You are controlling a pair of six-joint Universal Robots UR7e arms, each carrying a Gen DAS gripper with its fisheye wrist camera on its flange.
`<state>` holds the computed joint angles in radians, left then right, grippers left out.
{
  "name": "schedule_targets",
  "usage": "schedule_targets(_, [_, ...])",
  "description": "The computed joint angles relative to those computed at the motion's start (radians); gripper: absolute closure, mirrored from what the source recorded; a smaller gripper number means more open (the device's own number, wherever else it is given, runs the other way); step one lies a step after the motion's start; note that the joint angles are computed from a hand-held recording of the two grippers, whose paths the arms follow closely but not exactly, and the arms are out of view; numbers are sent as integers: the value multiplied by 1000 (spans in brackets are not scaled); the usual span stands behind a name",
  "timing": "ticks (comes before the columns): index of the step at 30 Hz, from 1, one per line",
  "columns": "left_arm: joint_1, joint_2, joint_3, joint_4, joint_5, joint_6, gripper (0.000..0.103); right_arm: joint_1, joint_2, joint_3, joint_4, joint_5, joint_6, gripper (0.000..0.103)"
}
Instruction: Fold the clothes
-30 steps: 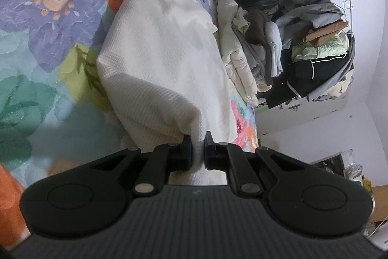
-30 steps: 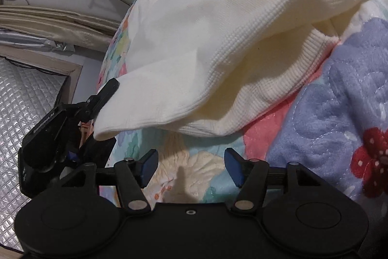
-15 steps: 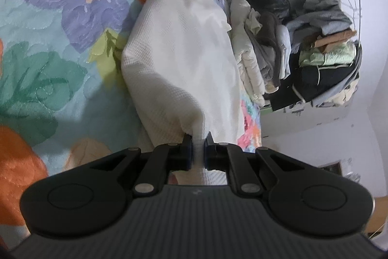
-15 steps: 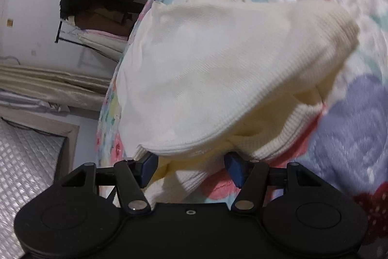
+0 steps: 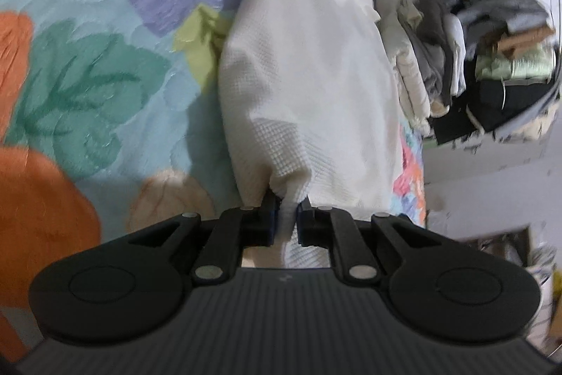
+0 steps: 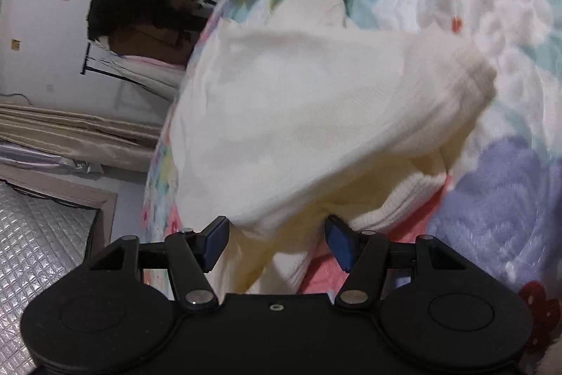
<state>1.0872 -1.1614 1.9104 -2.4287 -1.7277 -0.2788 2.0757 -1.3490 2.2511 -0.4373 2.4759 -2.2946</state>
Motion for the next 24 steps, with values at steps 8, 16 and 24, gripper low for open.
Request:
schedule_targets(8, [62,25,-14,5,-55,-158,93,-30,36,-64,210,-66,132,30])
schedule_targets(16, [32,10,-12,19,-5,-68,92,-70,31,-68,281,-114,347,19])
schedule_targets(24, [44,2,6,-2,-33,-63,85,-80,35,-65,162,-50,89,46])
